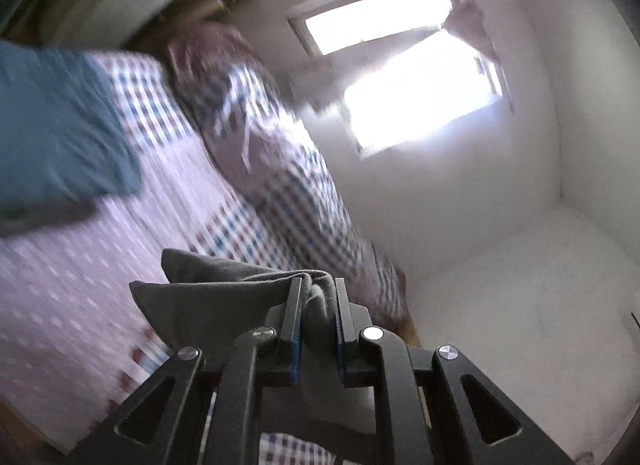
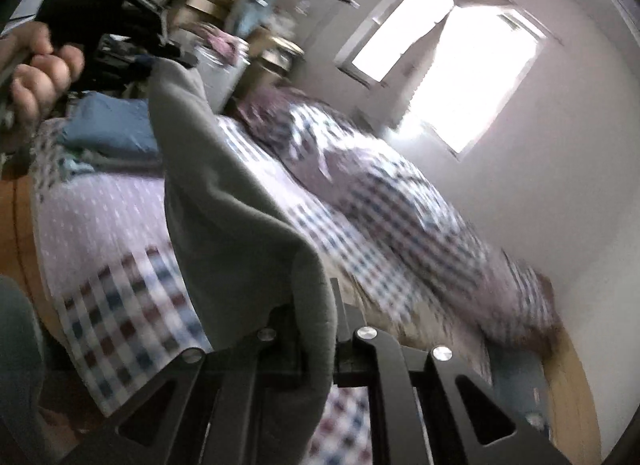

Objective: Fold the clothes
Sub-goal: 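Lift the folded T-shirt off the bed with both grippers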

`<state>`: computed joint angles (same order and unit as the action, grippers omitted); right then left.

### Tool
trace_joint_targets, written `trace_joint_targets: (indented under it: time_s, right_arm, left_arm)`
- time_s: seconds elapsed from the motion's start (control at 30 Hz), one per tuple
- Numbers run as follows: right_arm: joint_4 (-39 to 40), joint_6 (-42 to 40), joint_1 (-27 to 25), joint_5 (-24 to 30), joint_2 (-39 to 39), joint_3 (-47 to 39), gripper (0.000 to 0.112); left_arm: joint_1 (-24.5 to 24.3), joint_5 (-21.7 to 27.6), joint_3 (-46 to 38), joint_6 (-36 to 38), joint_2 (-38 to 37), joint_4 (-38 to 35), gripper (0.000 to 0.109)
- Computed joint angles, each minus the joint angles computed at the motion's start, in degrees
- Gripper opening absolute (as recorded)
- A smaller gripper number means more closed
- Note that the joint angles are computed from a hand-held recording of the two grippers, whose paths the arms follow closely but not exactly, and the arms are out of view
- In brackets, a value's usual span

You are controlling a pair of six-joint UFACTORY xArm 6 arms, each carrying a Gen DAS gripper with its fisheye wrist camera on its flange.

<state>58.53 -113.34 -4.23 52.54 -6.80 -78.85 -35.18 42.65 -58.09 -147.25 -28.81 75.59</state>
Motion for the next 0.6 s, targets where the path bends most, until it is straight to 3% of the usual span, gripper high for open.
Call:
trace_joint_targets:
  time_s: [0.1,0.37,0.47,0.6]
  right_arm:
    - [0.31,0.02,5.84,1.73,3.32,-5.77,0.007]
    - [-0.08,2.13,25.89,-5.50,10.91,-14.69,0.008]
    - [0.20,2.31,33.04,-8.95,15.78,-20.09,0.008]
    - [1.81,1.55,41.40,-14.00,24.02,-29.02,0.008]
  left_arm:
    - [-3.35,9.49,3.88,2.11,-7.70,-1.08,0.012]
    - [-8.58,30.46,10.91,9.02,-25.44,-0.74,0.012]
    - [-8.43,34.94,12.49,12.43,-30.29,0.61,0.012]
    - [-5.80,37.42,15.24,17.91,-36.79,2.15,0.012]
